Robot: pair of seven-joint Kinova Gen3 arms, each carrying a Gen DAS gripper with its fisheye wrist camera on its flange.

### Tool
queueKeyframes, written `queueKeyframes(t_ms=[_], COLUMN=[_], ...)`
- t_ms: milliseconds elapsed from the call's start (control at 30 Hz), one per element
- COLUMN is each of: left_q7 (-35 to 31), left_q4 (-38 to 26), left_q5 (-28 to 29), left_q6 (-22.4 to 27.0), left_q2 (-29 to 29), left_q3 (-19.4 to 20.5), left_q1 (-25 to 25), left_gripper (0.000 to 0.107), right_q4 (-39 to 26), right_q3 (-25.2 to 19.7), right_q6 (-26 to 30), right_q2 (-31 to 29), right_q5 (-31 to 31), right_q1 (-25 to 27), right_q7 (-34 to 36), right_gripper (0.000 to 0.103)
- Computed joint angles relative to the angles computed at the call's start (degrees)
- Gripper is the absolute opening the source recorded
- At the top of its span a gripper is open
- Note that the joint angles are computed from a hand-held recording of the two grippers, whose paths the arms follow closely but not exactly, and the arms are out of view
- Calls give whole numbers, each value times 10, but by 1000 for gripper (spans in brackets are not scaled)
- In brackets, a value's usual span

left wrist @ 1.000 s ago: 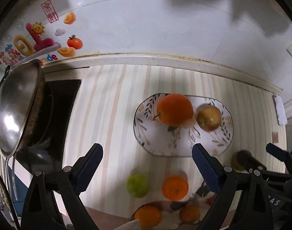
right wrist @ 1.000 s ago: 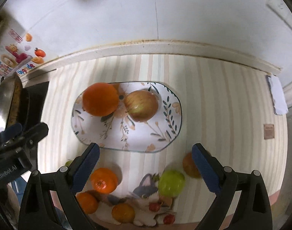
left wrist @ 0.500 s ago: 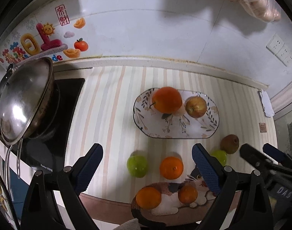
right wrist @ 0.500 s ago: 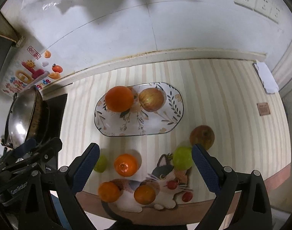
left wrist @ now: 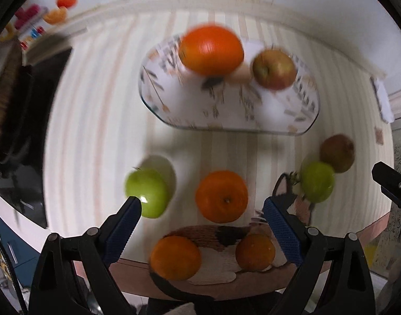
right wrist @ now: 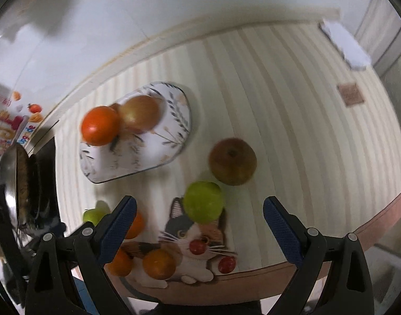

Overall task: Organize fruits
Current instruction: 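Grasp the tangerine with the left gripper while the right gripper grasps the green apple, then place the tangerine and green apple on the plate and open both grippers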

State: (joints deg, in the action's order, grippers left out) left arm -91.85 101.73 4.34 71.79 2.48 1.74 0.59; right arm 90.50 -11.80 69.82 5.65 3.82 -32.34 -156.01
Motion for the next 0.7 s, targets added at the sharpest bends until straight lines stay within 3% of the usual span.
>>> queueKeyframes(t_ms=[167,267,433,567,700], left_q7=[13,21,47,42,38], left_q4=[11,15,28,37,53], left_q5=[-4,-10,-52,-50,-49], left_q6=[-15,-30,-59,-59,-60], left_q2=[44,65,80,70,56], left_q3=[13,19,24,24,17], left_q1=[18,33,71,67,55], left_gripper=[95,92,61,61,61], right_q4=[68,86,86,82,77], right_q3=[11,12,15,13,11], right_q6=[-80,-106,-123,-134,-144], right_q2=[21,41,76,104,112], right_q5=[-79,-87,-93,-112,-123], right_q1=[38,38,35,39,31], right_q7=[64,77,101,142,164], right_gripper=[98,95,86,62,59])
